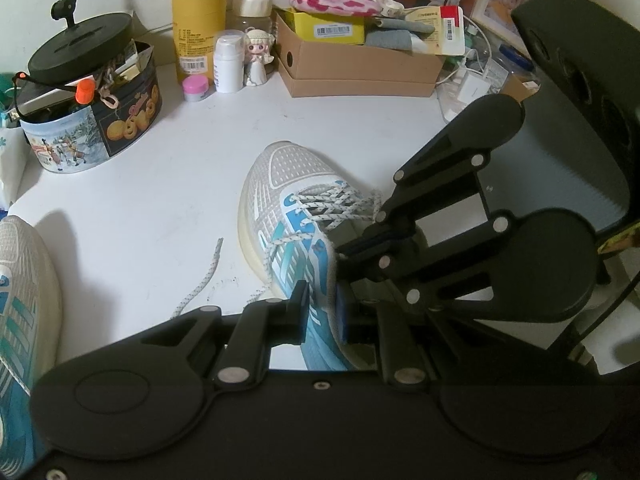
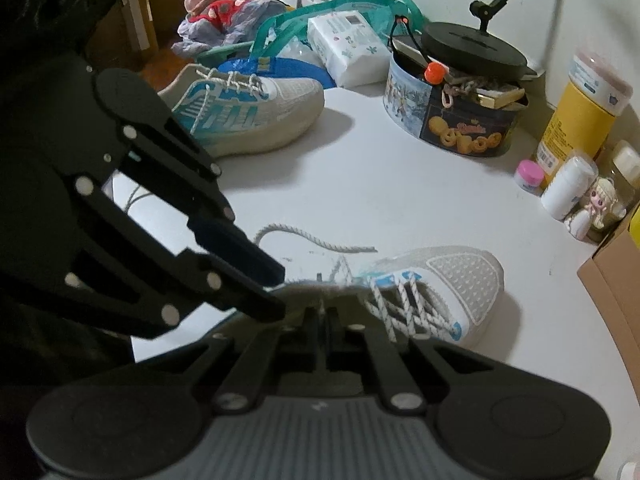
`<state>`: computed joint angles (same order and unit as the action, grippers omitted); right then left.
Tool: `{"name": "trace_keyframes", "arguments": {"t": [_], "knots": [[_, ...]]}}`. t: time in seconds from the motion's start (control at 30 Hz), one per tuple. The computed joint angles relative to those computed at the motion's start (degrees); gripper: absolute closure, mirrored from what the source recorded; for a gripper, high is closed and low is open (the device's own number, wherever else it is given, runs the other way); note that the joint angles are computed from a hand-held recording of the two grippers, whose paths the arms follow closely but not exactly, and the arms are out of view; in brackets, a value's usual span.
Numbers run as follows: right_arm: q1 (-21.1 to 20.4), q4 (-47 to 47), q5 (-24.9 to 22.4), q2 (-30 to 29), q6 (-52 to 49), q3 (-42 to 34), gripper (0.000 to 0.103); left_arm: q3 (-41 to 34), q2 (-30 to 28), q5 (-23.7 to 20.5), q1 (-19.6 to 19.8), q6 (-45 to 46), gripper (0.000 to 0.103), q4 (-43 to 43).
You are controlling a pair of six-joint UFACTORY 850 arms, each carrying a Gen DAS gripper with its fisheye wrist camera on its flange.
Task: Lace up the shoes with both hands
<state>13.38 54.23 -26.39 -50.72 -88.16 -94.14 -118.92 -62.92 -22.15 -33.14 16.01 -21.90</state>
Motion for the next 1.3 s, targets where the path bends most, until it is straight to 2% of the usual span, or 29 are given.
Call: {"name": "trace_keyframes", "arguments": {"t": [0.27,0.5,0.67,0.73,0.8,0.83,0.87,1.03,1.07,1.17,1.3], "knots": [[0.24,1.87,0.49,0.06,-2.62,0.17,0.099,2.75,2.04,1.91,0.71,1.93,0.09,-5.28],[0.27,3.52,0.96,0.12,-3.82,0.58,0.099,3.4,1.7,4.91,1.82,6.22,0.09,-19.41],[0.43,3.57,1.4,0.14,-3.41,0.65,0.098,2.6,0.43,5.07,2.43,7.34,0.09,-28.4],[0.48,3.91,1.55,0.15,-3.53,0.69,0.098,2.3,-0.23,3.79,3.02,10.33,0.09,-35.69],[0.53,4.17,1.7,0.16,-3.68,0.74,0.098,2.26,-0.43,3.04,3.29,11.93,0.091,-39.29],[0.56,4.3,1.82,0.18,-3.76,0.79,0.098,2.37,-0.47,2.72,3.43,12.97,0.093,-41.4],[0.59,4.36,1.9,0.19,-3.76,0.83,0.098,2.66,-0.46,2.4,3.58,14.39,0.1,-44.1],[0.74,5.58,3.13,0.7,-3.92,1.63,0.098,4.31,0.22,2.38,4.0,19.13,0.103,-52.79],[0.84,5.63,3.69,0.87,-3.69,1.91,0.093,4.58,0.46,2.92,3.95,19.34,0.103,-52.84],[0.92,7.69,6.1,1.92,-4.75,3.51,0.072,4.96,1.04,3.83,3.91,19.25,0.103,-51.15],[0.21,13.29,6.31,3.6,-8.54,5.67,0.063,6.71,2.37,5.3,4.05,20.29,0.103,-50.8]]}}
